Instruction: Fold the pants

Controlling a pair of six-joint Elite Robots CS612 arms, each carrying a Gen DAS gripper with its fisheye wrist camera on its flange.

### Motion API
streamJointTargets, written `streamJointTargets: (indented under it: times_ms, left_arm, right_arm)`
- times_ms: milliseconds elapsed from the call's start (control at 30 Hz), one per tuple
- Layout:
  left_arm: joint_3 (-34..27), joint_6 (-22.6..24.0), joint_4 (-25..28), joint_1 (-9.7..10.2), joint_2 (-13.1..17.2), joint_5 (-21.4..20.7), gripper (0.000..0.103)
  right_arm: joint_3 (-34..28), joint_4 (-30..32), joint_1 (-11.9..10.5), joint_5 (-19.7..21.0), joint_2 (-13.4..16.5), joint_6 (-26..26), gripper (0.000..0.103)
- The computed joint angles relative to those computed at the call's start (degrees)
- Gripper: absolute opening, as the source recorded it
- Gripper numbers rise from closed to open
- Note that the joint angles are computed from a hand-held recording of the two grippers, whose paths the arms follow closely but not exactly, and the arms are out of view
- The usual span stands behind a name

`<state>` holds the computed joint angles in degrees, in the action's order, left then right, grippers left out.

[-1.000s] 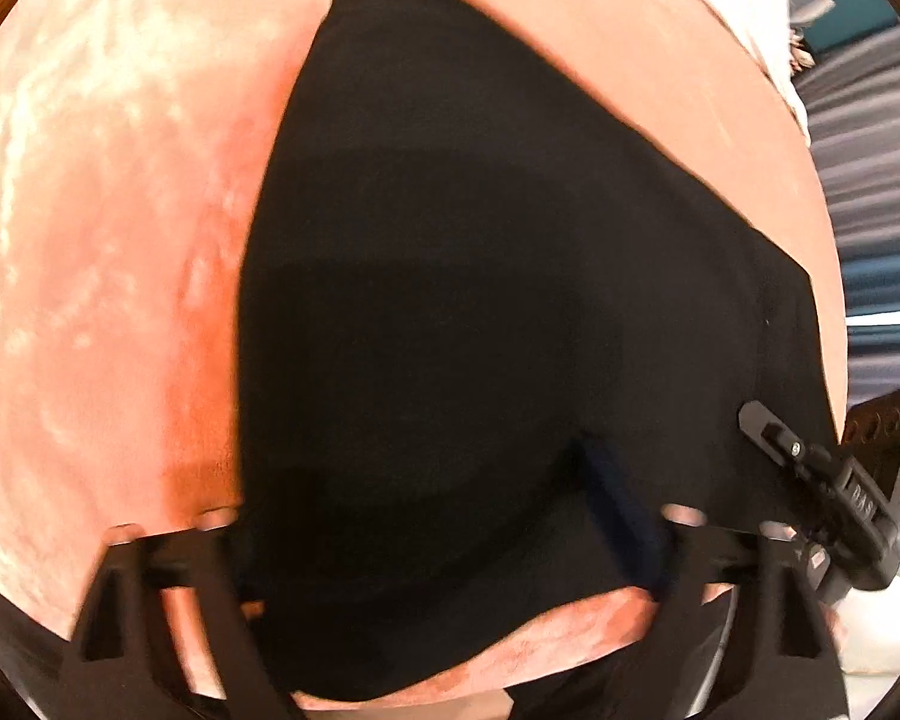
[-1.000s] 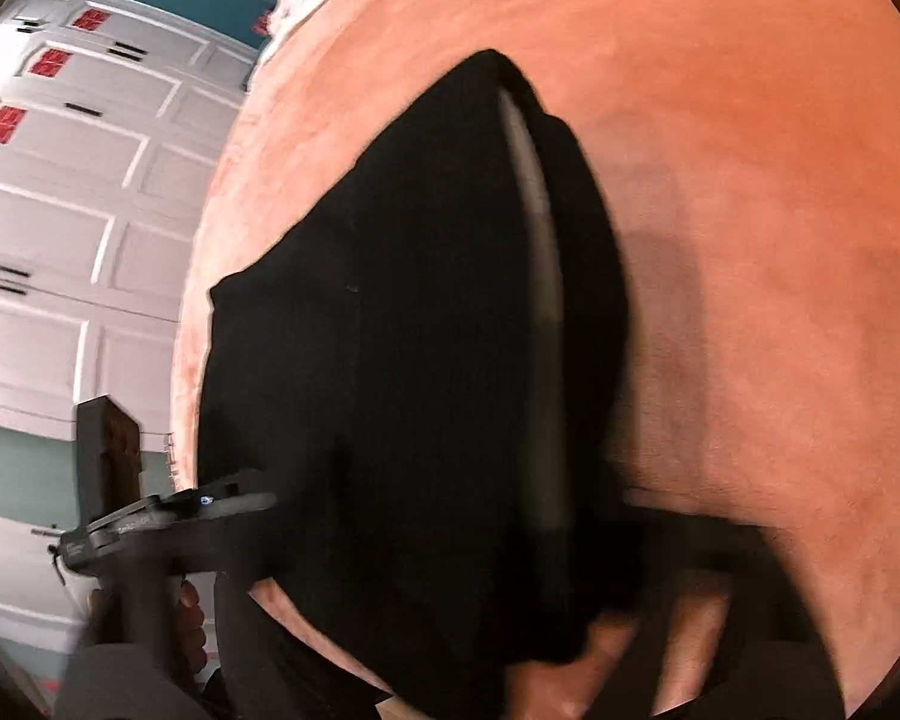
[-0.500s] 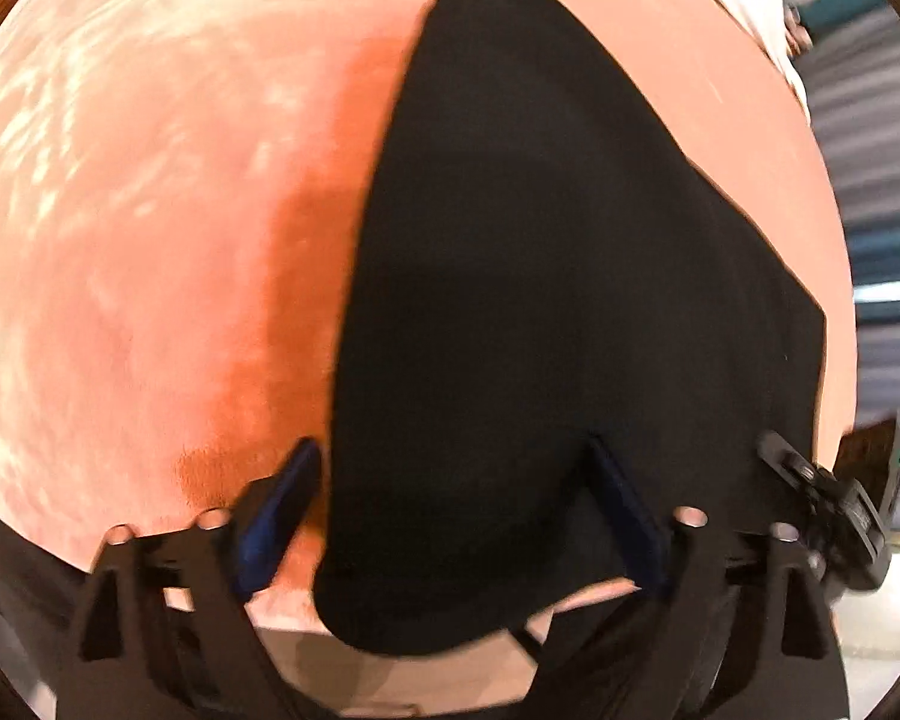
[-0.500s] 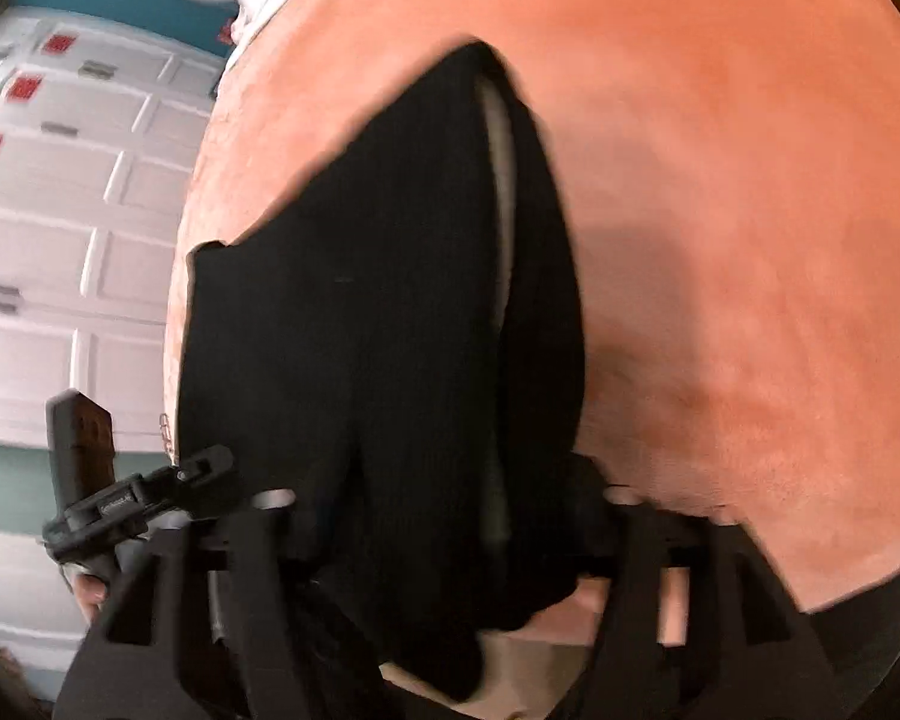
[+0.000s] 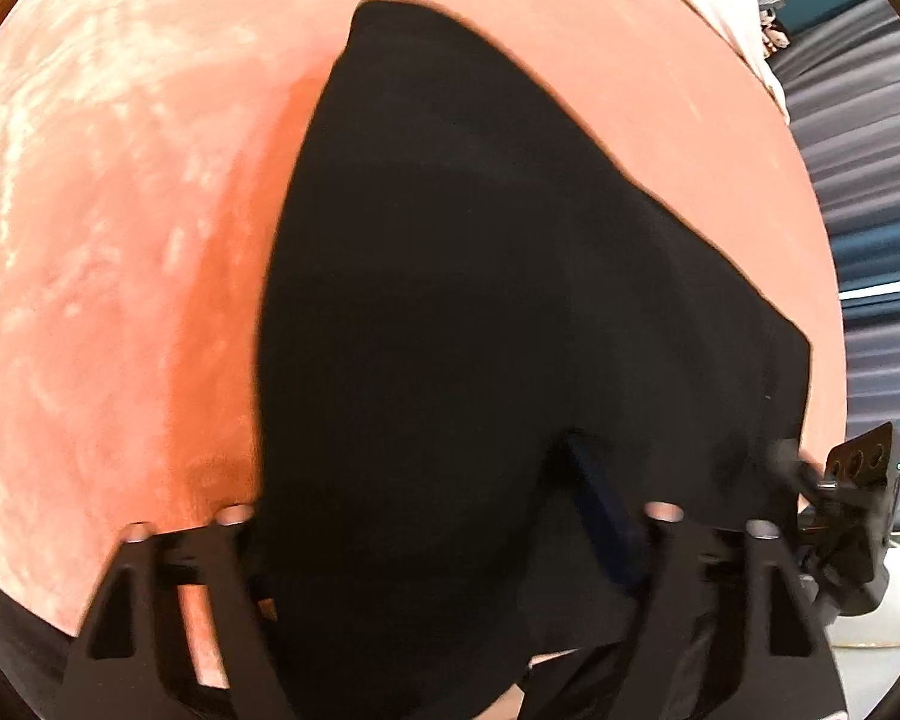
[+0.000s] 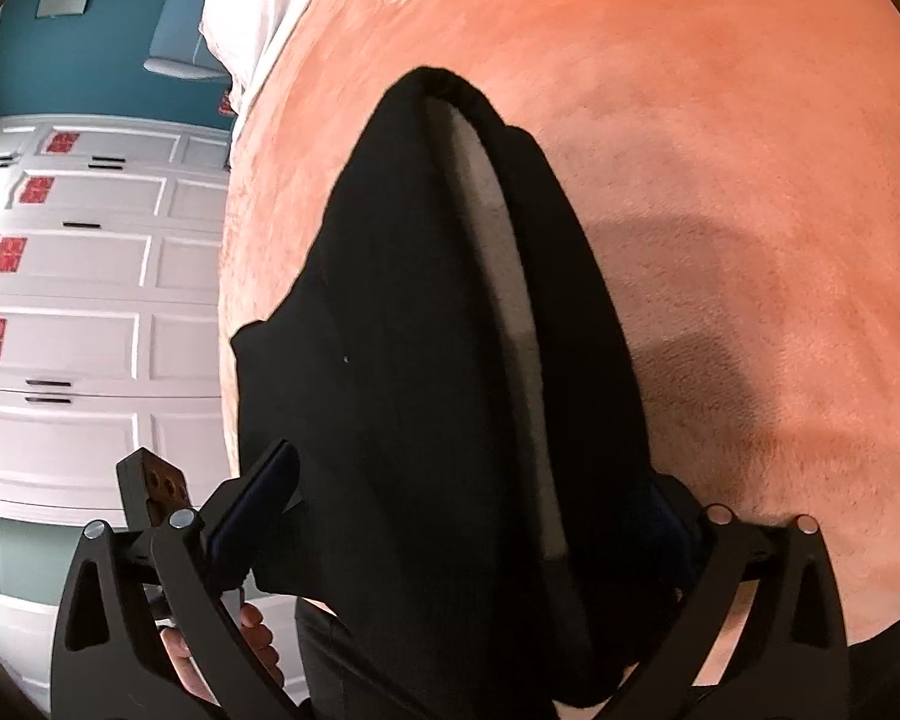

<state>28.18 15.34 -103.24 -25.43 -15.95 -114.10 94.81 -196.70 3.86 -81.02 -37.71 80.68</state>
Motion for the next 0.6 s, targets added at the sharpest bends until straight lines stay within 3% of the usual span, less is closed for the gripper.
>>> streamJointTargets:
  times_ms: [33, 67, 100, 167, 233, 367, 533, 600]
  left_arm:
    - [1.70, 0.67, -1.56, 0.06, -0.98, 0.48, 0.046]
    - [3.90, 1.74, -3.53, 0.20, -2.31, 0.67, 0.040]
    - [5.00, 2.36, -4.41, 0.21, -3.12, 0.74, 0.038]
    - [8.21, 3.54, -6.49, 0.50, -5.22, 1.00, 0.034]
    - [12.24, 4.28, -9.58, 0.47, -7.67, 2.79, 0.033]
    - [17.30, 4.56, -13.42, -0.13, -10.91, 5.78, 0.033]
    - [21.86, 6.64, -17.87, -0.49, -11.88, 11.79, 0.036]
    - [23.24, 6.69, -20.63, -1.06, -12.12, 13.79, 0.039]
  right_arm:
    - [-0.02, 1.89, 0.21, -0.74, -0.51, -1.42, 0.084]
    - [0.51, 3.06, 0.41, -1.34, -1.09, -2.52, 0.050]
    - [1.96, 1.83, 0.03, -0.36, -1.62, -2.53, 0.043]
    - [2.50, -0.50, 0.30, -1.08, -1.61, -1.79, 0.040]
    - [2.14, 2.75, 1.02, -2.96, -2.98, -5.17, 0.039]
    - [1.99, 4.15, 1.72, -2.97, -4.61, -8.11, 0.038]
    - [2.63, 11.72, 2.21, -1.72, -5.36, -12.07, 0.040]
    - [2.23, 11.20, 2.10, -1.27, -3.85, -9.92, 0.049]
